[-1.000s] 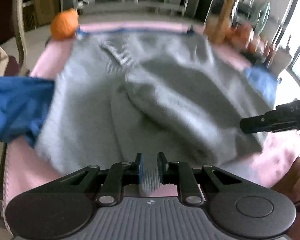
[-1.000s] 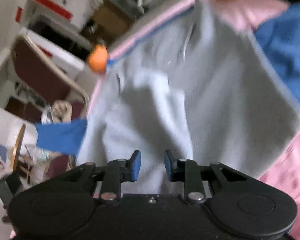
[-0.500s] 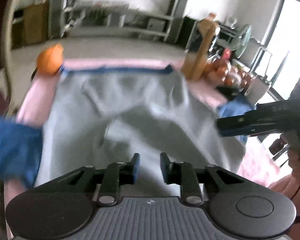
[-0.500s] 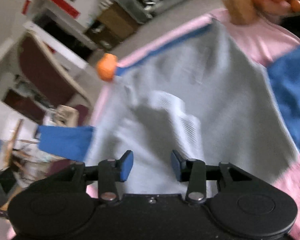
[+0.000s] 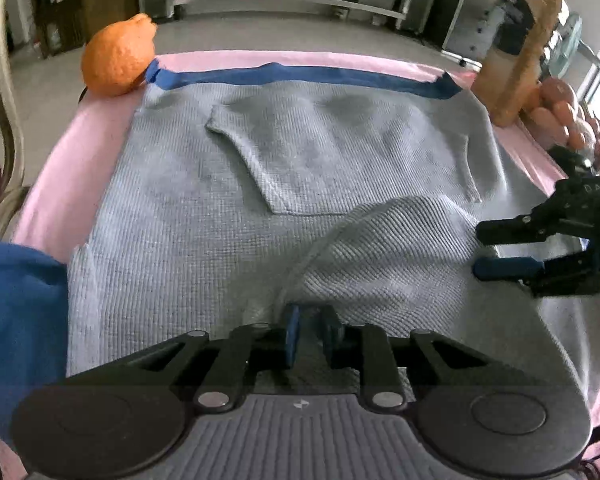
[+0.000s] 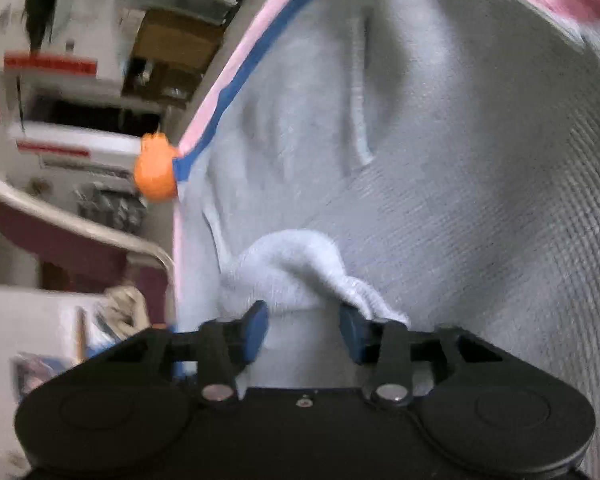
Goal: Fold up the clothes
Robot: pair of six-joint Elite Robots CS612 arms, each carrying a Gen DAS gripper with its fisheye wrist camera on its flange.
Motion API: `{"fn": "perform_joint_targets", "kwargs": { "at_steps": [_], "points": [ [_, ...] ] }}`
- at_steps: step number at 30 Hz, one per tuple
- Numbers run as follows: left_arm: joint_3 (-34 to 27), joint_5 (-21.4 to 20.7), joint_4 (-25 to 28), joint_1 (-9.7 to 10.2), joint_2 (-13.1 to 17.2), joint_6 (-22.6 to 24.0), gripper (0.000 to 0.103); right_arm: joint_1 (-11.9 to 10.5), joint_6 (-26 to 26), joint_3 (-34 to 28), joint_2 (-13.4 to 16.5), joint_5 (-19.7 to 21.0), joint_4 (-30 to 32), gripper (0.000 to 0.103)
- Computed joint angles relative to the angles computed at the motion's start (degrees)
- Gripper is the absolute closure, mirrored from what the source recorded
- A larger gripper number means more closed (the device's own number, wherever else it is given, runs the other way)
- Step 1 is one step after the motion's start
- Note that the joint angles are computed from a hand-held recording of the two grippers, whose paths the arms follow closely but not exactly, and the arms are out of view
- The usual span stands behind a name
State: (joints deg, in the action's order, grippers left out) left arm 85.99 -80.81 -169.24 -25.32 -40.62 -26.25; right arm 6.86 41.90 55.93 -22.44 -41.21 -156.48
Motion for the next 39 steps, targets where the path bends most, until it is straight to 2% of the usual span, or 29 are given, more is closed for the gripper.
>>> {"fn": "perform_joint_targets", "kwargs": {
  "at_steps": [2,3,5,6,9,13,16,18,19,20,22,24,26,28,30,34,36,39],
  "points": [
    [1.1,2.2,-0.8,-0.52,-0.9,-1.6,0.083,-0.3,4.5,1.7,-0.7,-1.0,-4.0,0.066],
    [1.7,4.0,-1.2,-0.92,-1.3,-2.1,0.084,-0.2,4.0,3.2,-1.8,-2.5,-5.0,0.064],
    [3.6,5.4,-3.3,-1.65,-2.6,-2.4,0.083,0.1,2.0,6.3,-4.1,-5.6,-6.6,0.04],
    [4.4,5.1,-4.1,-1.85,-3.1,-2.4,0.083,0.2,1.0,7.7,-5.3,-7.2,-7.4,0.037],
    [7.5,3.4,-7.6,-3.24,-4.6,-1.2,0.083,0.6,-4.5,12.2,-8.7,-8.0,-6.4,0.037],
    [10.7,0.7,-11.4,-5.4,-5.4,0.7,0.083,0.5,-9.3,17.7,-11.7,-3.9,-6.8,0.039],
    [11.0,1.5,-10.4,-7.01,-5.1,5.0,0.083,0.5,-12.9,21.0,-13.2,-1.2,-5.5,0.043],
    [10.6,2.7,-7.4,-7.5,-4.9,6.1,0.082,0.8,-16.9,22.4,-14.4,-3.3,-0.9,0.044],
    [10.4,3.4,-5.7,-7.71,-4.8,6.5,0.078,0.9,-18.7,22.9,-14.9,-5.2,1.8,0.045],
    [10.4,4.2,-4.9,-7.9,-4.8,6.8,0.077,0.8,-18.8,23.1,-15.0,-5.7,2.6,0.057],
    [10.9,5.2,-4.0,-7.99,-5.4,5.6,0.077,0.2,-17.1,23.9,-15.2,-5.2,1.6,0.057],
    [12.1,6.2,-5.0,-7.96,-6.4,1.8,0.078,-0.3,-15.6,25.6,-16.2,-6.6,-1.8,0.054],
    [13.4,7.5,-7.1,-8.15,-7.6,-1.2,0.081,-1.3,-12.1,27.3,-16.6,-5.7,-8.8,0.053],
    [13.9,8.8,-9.5,-8.63,-8.6,-1.8,0.081,-2.2,-7.8,29.0,-17.2,-6.3,-18.3,0.049],
    [13.3,9.7,-10.9,-9.24,-9.1,-1.8,0.081,-2.8,-4.7,30.0,-18.0,-9.9,-25.8,0.039],
    [9.7,10.0,-10.8,-10.24,-8.9,-1.8,0.08,-4.6,1.1,29.9,-18.4,-18.0,-35.5,0.037],
    [7.1,9.6,-9.9,-10.83,-8.0,-1.3,0.08,-5.6,4.1,29.1,-17.8,-21.7,-39.4,0.037],
    [2.5,9.8,-7.4,-11.69,-5.9,0.8,0.08,-6.7,6.6,27.7,-16.7,-30.6,-43.1,0.049]
  ]
}}
